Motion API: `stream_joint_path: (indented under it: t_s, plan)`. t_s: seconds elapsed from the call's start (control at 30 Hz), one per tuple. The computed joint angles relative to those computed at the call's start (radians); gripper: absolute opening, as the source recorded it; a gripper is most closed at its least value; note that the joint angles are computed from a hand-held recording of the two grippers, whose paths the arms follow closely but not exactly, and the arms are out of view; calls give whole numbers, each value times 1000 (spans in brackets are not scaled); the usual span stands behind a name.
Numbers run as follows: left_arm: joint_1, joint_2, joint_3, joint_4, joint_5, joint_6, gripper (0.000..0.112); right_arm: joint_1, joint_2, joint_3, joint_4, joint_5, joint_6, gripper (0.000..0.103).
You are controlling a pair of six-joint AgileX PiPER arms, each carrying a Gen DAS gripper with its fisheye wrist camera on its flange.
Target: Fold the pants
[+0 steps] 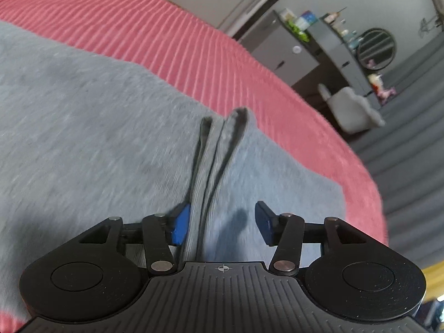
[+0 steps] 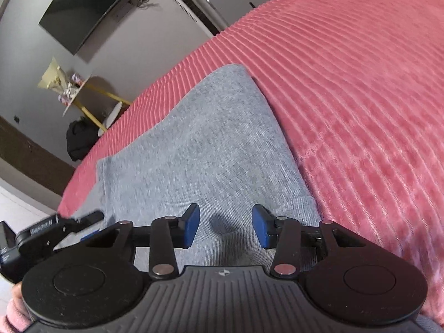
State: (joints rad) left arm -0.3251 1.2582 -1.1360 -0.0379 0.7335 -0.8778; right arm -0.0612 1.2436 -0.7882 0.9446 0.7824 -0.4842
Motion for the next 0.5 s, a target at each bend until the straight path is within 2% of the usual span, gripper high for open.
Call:
stream_joint_path:
  t_s: [0.07, 0.1, 0.13, 0.17, 0.2, 0.27, 0.33, 0.37, 0.43, 0.47, 0.5]
  plan:
    - [3, 71, -61, 5, 26, 27, 53, -15, -3, 19, 38, 5, -23, 43]
    - [0, 98, -88, 13, 32, 35, 49, -22, -3, 25, 53, 7, -31, 43]
    - [-5, 112, -108, 33, 30, 41, 26, -29, -2, 30, 67, 10, -40, 42]
    - [-4, 120, -124, 32, 28, 70, 21, -36, 0, 35, 81, 14, -51, 43]
    - [-8, 125, -145, 45, 24, 80, 20, -40, 3, 37, 87, 14, -53, 41]
    - [-26, 105, -141, 76, -31, 132, 19, -35, 9, 36, 90, 9, -51, 41]
    - [-62, 107, -166, 156, -32, 118, 20, -27, 13, 34, 86, 1, -50, 41]
    - [-74, 113, -181, 197, -1, 96, 22, -25, 14, 35, 86, 0, -50, 41]
    - [-122, 172, -253, 350, 167, -30, 26, -32, 20, 36, 96, 4, -64, 41]
    - [-137, 191, -270, 385, 222, -59, 29, -39, 27, 36, 107, 9, -74, 41]
    - [-139, 186, -269, 380, 238, -67, 33, -42, 24, 42, 112, 9, -72, 41]
